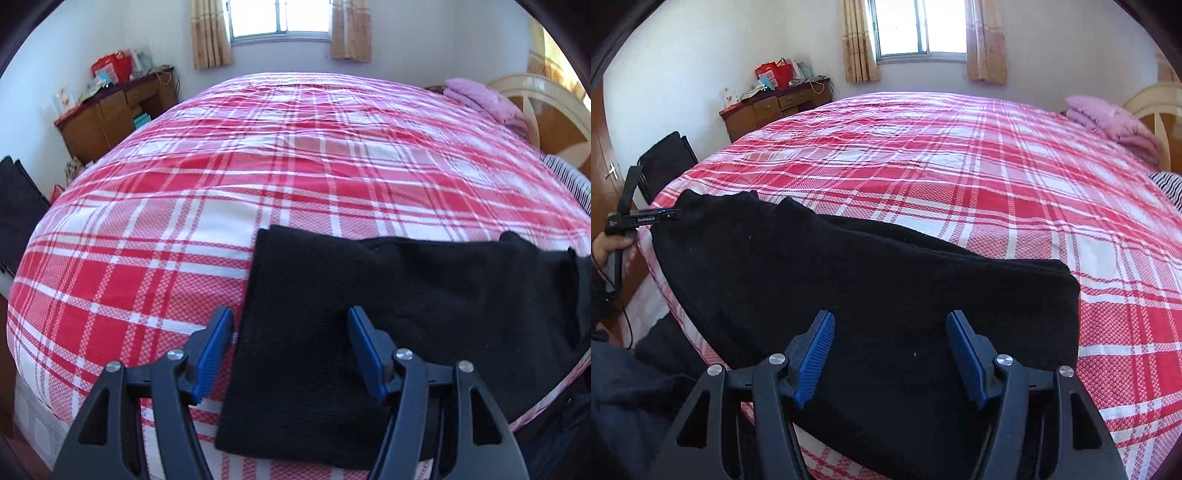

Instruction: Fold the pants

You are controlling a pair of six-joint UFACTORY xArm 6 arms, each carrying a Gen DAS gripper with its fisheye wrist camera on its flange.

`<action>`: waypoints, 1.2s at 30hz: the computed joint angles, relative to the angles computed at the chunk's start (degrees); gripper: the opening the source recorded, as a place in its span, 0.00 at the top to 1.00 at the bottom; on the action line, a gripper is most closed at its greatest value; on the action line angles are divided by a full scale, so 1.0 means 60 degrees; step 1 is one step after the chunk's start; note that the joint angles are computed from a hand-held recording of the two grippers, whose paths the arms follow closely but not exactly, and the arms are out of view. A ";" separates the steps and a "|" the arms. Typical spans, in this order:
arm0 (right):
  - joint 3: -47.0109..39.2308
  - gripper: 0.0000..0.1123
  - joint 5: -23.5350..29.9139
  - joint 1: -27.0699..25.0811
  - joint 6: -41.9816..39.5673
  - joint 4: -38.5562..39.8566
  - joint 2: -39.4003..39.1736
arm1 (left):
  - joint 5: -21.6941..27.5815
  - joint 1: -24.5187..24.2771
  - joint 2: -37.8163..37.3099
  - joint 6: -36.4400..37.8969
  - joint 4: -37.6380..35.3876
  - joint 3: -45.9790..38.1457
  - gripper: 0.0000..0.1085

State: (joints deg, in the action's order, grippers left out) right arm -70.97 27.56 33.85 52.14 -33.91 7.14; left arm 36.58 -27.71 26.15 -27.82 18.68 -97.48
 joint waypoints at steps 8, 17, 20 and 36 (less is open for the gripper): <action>0.0173 0.41 -0.0299 -0.0095 0.0096 0.0033 -0.0080 | -0.0274 -0.0060 0.0037 -0.0258 0.0416 0.0120 0.39; 0.0025 0.39 -0.0049 0.0006 0.0217 -0.0416 0.0033 | -0.0106 -0.0161 0.0041 -0.0437 0.0703 0.0048 0.45; 0.0073 0.39 -0.0099 -0.0011 0.0253 -0.0456 0.0002 | 0.0075 -0.0246 0.0024 -0.0565 0.0945 -0.0027 0.52; 0.0005 0.39 0.0039 0.0042 0.0340 -0.0698 0.0047 | -0.0114 0.0193 -0.0262 0.1625 -0.2160 0.0292 0.55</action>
